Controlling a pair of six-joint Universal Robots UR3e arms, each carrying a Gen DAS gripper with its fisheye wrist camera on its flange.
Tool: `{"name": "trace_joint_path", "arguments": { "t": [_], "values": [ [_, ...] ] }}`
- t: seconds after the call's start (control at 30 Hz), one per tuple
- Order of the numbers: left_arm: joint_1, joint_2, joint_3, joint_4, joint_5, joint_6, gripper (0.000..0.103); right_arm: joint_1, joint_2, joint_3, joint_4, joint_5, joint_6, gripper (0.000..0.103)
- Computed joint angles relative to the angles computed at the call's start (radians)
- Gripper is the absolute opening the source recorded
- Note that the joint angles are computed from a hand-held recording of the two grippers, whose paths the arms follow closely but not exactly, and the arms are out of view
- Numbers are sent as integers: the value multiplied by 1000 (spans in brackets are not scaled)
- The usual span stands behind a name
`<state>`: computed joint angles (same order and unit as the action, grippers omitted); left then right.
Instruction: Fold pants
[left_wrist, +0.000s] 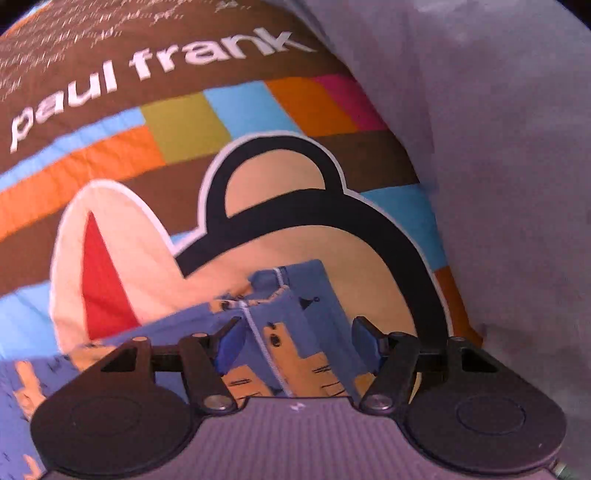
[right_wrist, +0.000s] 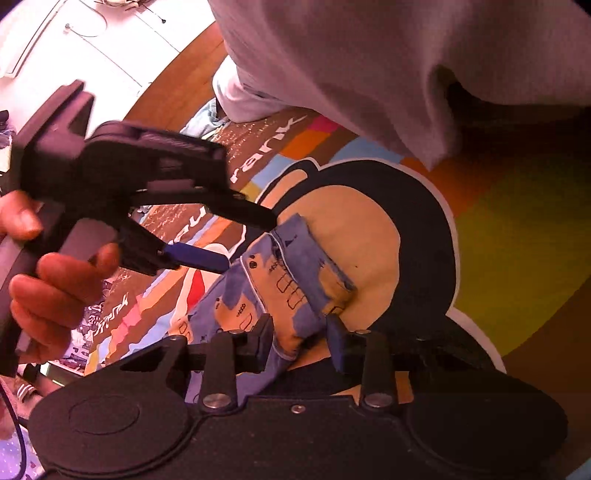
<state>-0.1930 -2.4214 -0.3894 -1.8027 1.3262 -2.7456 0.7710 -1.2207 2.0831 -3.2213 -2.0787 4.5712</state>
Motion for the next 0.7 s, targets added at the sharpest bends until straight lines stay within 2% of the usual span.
{"name": "trace_joint_path", "arguments": {
  "t": [0.03,0.07,0.13,0.2,0.3,0.33,0.37,0.43,0.7],
  "values": [
    [-8,7,-23,21,14,-23,63,-3,2,1,-5,5,0,35],
    [-17,17,-52,51,38,-44,50,-4,3,5,-11,7,2,35],
    [-29,29,-88,89,80,-81,37,-7,5,14,-28,13,5,33],
    [-12,27,-90,79,63,-116,32,-9,10,24,-55,16,8,24],
    [22,36,-106,71,24,-200,18,-6,8,42,-80,11,7,15],
    [33,44,-119,72,2,-223,12,-2,9,38,-81,6,1,14],
    [42,58,-142,81,-14,-235,2,4,8,30,-68,-4,-4,14],
    [61,95,-200,103,-58,-239,1,13,8,22,-60,-18,-6,13],
    [63,196,-325,196,-85,-214,0,37,25,22,-125,-58,-35,9]
  ]
}}
